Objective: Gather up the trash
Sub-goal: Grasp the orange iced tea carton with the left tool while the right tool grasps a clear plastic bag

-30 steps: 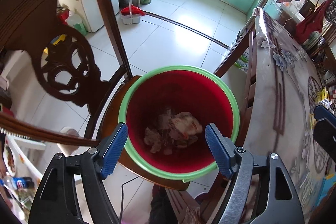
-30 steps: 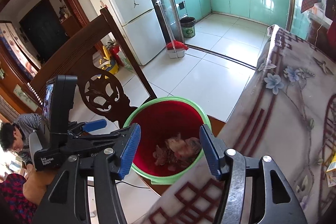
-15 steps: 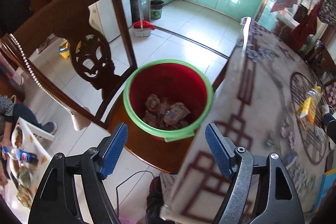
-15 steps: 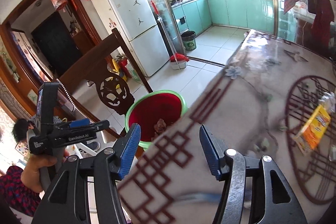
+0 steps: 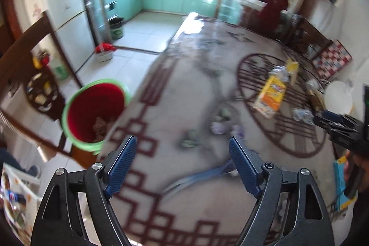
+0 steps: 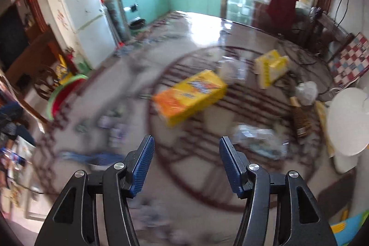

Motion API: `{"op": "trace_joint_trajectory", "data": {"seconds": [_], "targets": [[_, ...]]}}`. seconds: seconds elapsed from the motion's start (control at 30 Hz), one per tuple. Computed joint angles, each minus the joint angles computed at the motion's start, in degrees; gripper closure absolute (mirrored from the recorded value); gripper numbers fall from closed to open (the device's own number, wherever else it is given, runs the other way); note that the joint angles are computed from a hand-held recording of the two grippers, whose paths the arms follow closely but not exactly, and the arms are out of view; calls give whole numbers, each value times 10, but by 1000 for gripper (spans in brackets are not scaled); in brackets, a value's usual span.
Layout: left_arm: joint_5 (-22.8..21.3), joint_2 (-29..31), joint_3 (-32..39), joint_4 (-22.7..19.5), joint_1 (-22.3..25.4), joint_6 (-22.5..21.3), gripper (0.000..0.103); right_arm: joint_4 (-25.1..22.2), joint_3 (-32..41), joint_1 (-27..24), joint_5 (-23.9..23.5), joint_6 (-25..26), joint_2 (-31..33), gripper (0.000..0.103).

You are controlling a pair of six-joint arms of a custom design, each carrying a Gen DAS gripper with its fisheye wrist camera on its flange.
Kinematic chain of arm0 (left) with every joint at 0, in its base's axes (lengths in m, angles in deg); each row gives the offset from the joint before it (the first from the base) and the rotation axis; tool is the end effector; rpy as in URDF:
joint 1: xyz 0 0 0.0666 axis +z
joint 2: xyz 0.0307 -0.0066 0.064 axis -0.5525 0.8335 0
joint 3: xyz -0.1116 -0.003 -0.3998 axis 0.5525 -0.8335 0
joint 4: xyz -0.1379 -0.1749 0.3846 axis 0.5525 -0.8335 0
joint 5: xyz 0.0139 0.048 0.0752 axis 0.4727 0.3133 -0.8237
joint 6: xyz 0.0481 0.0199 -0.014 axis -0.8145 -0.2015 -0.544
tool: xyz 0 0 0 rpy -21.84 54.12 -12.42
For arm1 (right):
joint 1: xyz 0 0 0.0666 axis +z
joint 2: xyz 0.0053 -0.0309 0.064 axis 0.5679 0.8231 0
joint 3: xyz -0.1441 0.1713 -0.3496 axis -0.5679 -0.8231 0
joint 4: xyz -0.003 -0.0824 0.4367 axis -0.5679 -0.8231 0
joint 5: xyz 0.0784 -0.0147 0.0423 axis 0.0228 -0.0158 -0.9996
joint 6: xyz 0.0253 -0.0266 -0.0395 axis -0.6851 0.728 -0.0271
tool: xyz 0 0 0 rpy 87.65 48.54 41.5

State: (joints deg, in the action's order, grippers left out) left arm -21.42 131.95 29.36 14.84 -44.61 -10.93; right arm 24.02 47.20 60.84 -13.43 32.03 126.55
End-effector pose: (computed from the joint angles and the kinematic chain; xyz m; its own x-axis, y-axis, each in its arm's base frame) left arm 0.2702 -0.0502 0.5032 -0.7951 -0.1092 -0.5966 -0.0702 0.9936 -0.0883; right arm 0.3332 0.1647 0.4608 -0.7858 -0.2115 -0.5812 -0.3343 0.9359 0.1113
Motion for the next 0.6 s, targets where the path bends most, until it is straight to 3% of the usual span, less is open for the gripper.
{"op": "trace_joint_trajectory", "data": {"seconds": [0.1,0.23,0.33,0.4,0.43,0.5,0.6], "targets": [[1,33,12,29,-51,-6,20,-17,5,-68,-1,133,50,46],[19,96,36,57,-95,-15,20,-37,22,-123,-3,254,120,46],[13,153,60,81,-123,-30,20,-42,35,-132,-10,280,160,47],[16,200,86,84,-135,-38,20,-50,42,-141,-19,287,180,71],[28,218,94,90,-137,-43,20,-52,45,-148,-34,283,187,75],[33,244,105,99,-141,-51,20,-50,47,-162,-72,273,192,96],[23,301,134,96,-154,-71,20,-23,36,-177,-95,256,177,99]]}}
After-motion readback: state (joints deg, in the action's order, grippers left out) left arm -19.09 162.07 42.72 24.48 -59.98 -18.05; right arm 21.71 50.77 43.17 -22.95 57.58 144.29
